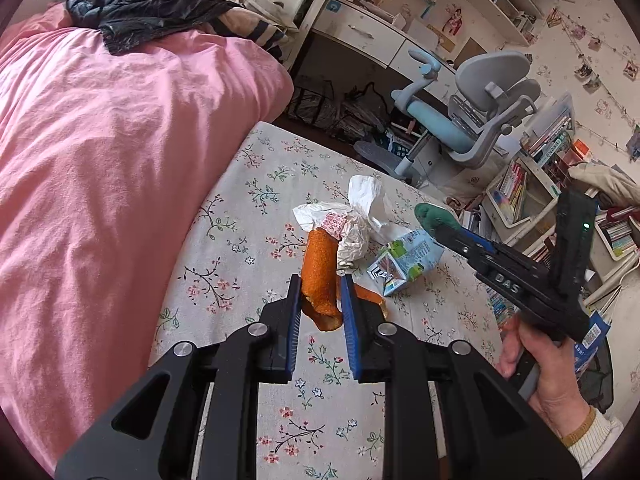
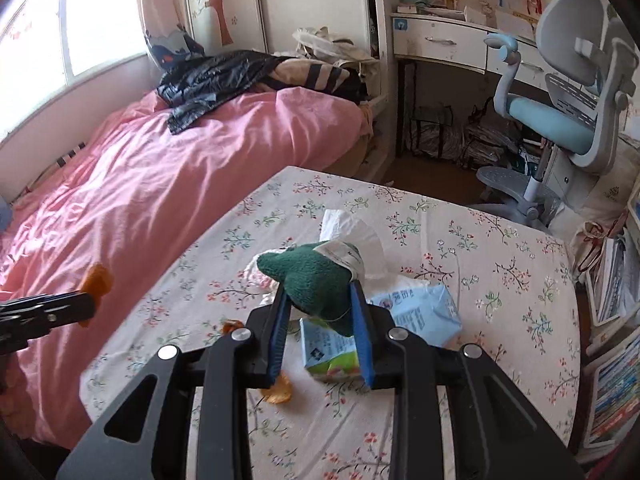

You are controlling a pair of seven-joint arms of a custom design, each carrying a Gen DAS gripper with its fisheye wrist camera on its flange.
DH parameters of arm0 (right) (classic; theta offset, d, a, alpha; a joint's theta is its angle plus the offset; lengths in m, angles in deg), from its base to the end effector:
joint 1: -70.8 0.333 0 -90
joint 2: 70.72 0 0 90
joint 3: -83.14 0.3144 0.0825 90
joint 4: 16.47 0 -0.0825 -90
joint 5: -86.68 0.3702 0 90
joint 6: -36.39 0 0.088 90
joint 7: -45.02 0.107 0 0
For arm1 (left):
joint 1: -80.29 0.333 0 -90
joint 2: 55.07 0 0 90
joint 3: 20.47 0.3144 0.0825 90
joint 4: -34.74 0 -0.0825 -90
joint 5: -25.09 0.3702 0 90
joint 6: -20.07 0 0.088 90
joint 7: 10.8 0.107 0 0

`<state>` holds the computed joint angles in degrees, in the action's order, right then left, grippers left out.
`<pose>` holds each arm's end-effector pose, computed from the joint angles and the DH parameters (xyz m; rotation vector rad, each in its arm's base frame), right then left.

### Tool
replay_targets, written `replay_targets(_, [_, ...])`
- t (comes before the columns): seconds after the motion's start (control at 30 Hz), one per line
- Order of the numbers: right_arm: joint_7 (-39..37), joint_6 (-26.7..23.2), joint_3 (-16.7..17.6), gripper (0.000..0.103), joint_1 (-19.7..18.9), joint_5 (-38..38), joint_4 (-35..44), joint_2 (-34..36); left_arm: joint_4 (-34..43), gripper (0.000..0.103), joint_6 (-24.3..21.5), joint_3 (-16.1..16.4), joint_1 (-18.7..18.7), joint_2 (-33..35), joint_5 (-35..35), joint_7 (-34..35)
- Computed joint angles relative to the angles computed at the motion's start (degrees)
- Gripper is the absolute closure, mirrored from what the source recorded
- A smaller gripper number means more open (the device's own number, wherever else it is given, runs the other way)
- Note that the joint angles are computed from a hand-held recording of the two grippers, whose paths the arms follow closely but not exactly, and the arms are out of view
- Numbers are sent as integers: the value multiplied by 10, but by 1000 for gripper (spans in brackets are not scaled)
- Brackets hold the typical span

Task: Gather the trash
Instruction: 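Lower the peel into the yellow wastebasket and open the left gripper while the right tool swings over it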

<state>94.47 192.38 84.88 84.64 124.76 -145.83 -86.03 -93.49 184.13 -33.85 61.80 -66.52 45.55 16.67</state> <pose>0.4893 0.1141 0.5547 -1.9932 1.2224 -0.4205 0.4309 -0.2996 0.5494 -2.0775 1.6685 -1.1504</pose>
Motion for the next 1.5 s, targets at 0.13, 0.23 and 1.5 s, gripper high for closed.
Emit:
replay_targets(0.13, [-18,-14,-14,73,12,45,-66,-76,-6,84,5,-9,1,-4,18,-8])
replay_targets(0.23, [-14,-17,-14,73,9,53,-121,-132,-19,84,7,-12,-4,-12,21,-14])
replay_targets(1.5, [164,-227,60,38,7,-64,-356,-515,-173,84,-87,-50,-147,-184,9,-107])
